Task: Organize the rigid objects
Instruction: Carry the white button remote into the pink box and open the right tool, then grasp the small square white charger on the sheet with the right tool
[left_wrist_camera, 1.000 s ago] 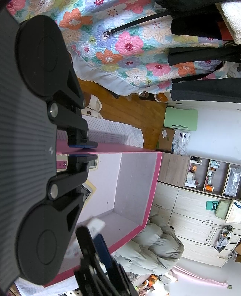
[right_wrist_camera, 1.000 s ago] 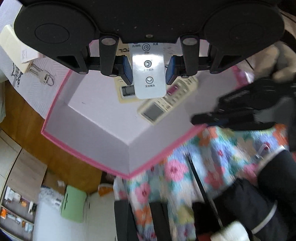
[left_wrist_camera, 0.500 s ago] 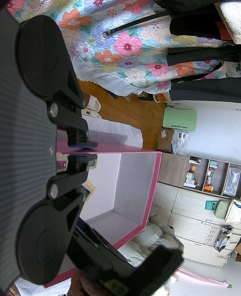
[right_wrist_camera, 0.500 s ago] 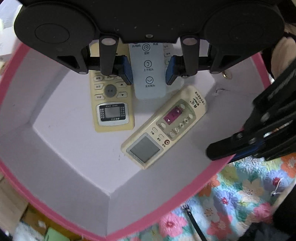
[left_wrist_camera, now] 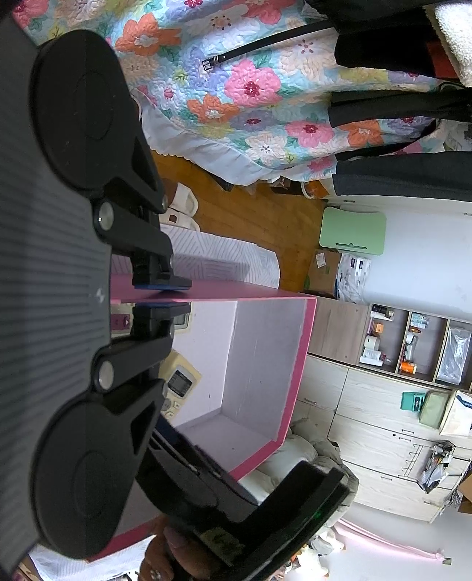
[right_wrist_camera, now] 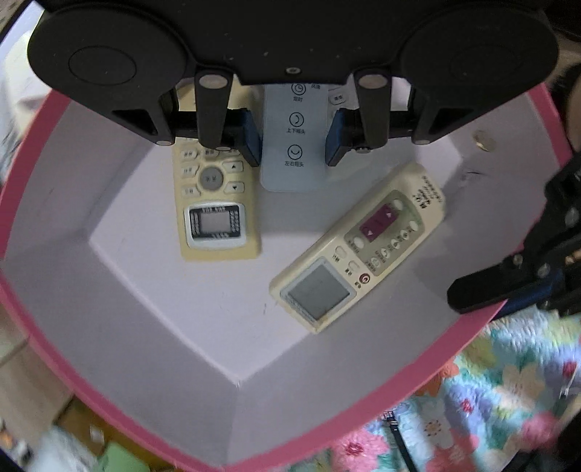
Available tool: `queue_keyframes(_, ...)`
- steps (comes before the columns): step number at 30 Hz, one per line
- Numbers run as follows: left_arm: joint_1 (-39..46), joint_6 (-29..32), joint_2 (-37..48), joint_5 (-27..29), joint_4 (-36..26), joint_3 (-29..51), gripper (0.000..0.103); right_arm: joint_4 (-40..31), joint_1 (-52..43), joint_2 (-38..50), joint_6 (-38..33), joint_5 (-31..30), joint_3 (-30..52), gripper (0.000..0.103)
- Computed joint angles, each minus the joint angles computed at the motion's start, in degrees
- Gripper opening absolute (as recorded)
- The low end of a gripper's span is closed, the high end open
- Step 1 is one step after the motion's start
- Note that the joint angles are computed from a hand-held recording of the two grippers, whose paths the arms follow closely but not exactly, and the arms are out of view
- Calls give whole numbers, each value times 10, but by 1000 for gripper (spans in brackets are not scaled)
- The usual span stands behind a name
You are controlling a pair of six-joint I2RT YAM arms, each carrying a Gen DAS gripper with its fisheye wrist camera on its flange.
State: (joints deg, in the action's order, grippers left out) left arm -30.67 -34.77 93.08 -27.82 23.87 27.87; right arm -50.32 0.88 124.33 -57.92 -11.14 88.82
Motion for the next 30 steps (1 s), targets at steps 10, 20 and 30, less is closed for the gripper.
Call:
queue_keyframes(10,0,-2,1,3,4,-1,5,76,-43,-94,-99,-90,-107,44)
queue_keyframes(20,3,0,0,4,7,-5,5,-5,-262,-134,-144,-291,-8,68)
queue_keyframes(30,6,0,-4,3,3,-8,5,-22,-339,56,-22,-242,149,68)
